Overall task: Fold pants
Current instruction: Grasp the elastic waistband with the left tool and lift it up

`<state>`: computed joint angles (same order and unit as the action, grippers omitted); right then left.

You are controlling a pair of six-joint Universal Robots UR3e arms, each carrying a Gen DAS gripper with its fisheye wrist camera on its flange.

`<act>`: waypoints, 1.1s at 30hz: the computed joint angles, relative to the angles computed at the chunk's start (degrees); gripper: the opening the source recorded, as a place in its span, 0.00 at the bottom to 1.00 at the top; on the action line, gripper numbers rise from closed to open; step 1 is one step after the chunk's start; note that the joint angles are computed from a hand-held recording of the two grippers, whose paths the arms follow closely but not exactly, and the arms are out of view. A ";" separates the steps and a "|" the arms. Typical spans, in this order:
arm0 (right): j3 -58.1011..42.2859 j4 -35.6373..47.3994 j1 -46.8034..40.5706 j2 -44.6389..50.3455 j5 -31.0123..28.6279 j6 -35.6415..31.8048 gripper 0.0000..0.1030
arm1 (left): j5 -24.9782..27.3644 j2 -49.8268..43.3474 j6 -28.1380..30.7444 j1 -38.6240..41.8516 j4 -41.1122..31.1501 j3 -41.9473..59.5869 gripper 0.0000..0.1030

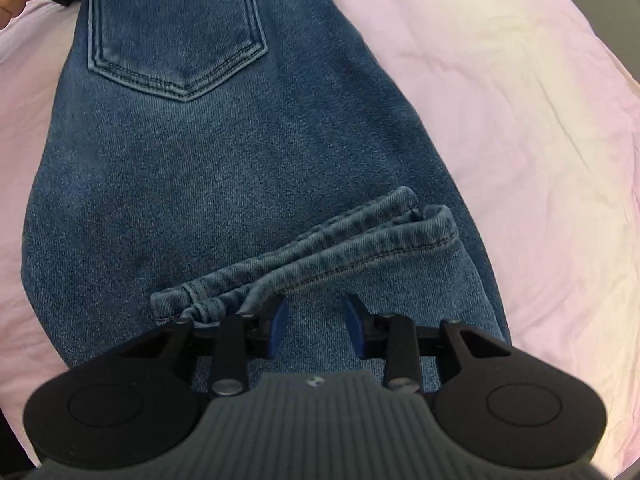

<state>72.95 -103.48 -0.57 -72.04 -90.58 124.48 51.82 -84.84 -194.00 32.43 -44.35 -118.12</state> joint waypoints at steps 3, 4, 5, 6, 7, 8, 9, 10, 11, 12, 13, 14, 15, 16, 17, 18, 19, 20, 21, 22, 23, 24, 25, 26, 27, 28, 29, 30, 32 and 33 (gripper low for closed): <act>-2.18 0.98 0.88 1.69 -0.77 1.36 0.29 | -0.22 -0.43 -0.65 -0.16 1.78 -0.18 0.79; -2.18 0.66 1.26 1.87 -1.17 1.75 0.29 | 0.13 -0.18 -0.65 -0.28 1.97 -0.26 0.75; -2.33 0.42 1.69 2.14 -1.60 2.12 0.29 | 0.24 0.50 -0.58 -0.20 2.07 -0.63 0.72; -3.15 0.64 2.09 2.66 -2.00 2.51 0.29 | 0.35 0.85 -0.78 -0.20 2.42 -0.87 0.66; -2.75 0.40 2.20 2.35 -2.26 2.86 0.29 | 0.20 1.64 -0.85 0.12 2.44 -1.31 0.61; -2.56 0.08 2.46 2.33 -2.48 3.37 0.29 | -0.29 2.49 -0.61 0.61 2.26 -1.73 0.59; -2.06 0.22 2.11 1.44 -2.42 3.18 0.29 | -0.77 3.40 -0.13 0.96 2.39 -2.31 0.56; -1.39 -0.24 2.04 0.95 -2.35 3.33 0.29 | -0.68 4.58 0.32 0.88 2.34 -2.42 0.55; -0.57 -0.88 1.88 0.47 -2.21 3.50 0.29 | -0.26 5.62 0.55 0.49 2.69 -2.40 0.54; 0.22 -1.44 1.65 -0.09 -2.02 3.66 0.29 | -0.27 7.71 1.17 0.49 2.73 -2.79 0.54; 1.65 -2.04 1.24 -1.29 -1.76 3.71 0.29 | -0.19 8.71 0.99 -0.23 3.80 -2.58 0.53; 2.13 -2.43 1.14 -1.67 -1.62 3.97 0.29 | -0.27 9.82 0.94 -0.82 4.08 -1.96 0.53; 2.96 -2.90 0.76 -2.36 -1.34 3.98 0.29 | -0.42 10.86 0.95 -1.34 3.79 -1.06 0.53; 4.41 -3.91 0.33 -3.15 -1.01 3.98 0.29 | -0.53 11.60 0.93 -2.06 3.59 0.08 0.52; 5.01 -4.18 -0.06 -3.83 -0.69 4.14 0.30 | -0.31 12.13 0.89 -2.89 3.29 1.32 0.52; 5.13 -4.05 -0.50 -4.41 -0.31 4.46 0.30 | 0.35 12.50 0.66 -4.38 3.00 3.18 0.52; 5.38 -4.03 -1.13 -5.12 0.21 4.75 0.32 | 0.79 12.79 0.72 -5.62 2.59 4.85 0.52; 6.00 -4.21 -1.89 -6.11 0.86 4.91 0.34 | 1.83 12.60 0.48 -7.61 2.49 6.98 0.51; 6.90 -4.45 -2.86 -7.37 1.72 4.89 0.37 | 3.40 12.20 0.44 -9.84 2.13 9.39 0.51; 7.80 -4.50 -4.12 -8.81 2.67 4.62 0.39 | 6.07 11.21 0.39 -12.84 1.49 12.48 0.51; 8.66 -4.43 -5.39 -10.33 3.47 4.27 0.39 | 9.31 9.78 0.44 -16.31 0.54 16.09 0.51; 9.43 -4.13 -6.83 -11.85 4.22 3.69 0.39 | 12.08 8.35 0.30 -19.55 -0.34 19.51 0.51; 10.43 -3.90 -8.61 -13.55 5.00 2.94 0.39 | 14.64 6.54 -0.18 -23.02 -0.90 23.10 0.51; 11.64 -3.80 -10.40 -15.37 5.68 2.28 0.39 | 17.37 4.83 -0.27 -26.44 -1.88 26.85 0.51; 13.01 -3.62 -12.48 -17.23 6.50 1.33 0.39 | 20.79 2.69 -0.41 -30.34 -2.36 30.51 0.51; 14.24 -3.05 -14.85 -19.29 7.56 0.10 0.39 | 24.88 0.00 -0.46 -34.76 -2.61 34.39 0.51; 15.65 -2.55 -17.39 -21.39 8.77 -1.32 0.39 | 29.63 -2.91 0.06 -39.54 -3.49 38.76 0.51; 17.09 -1.95 -20.16 -23.50 10.00 -2.81 0.39 | 34.04 -5.74 0.70 -43.74 -5.15 43.40 0.51; 19.68 -0.36 -25.91 -27.44 12.01 -5.69 0.39 | 43.26 -12.71 1.98 -53.06 -7.99 53.02 0.51; 20.63 0.79 -28.79 -29.15 12.90 -7.24 0.39 | 46.99 -16.36 2.62 -57.01 -9.42 57.86 0.51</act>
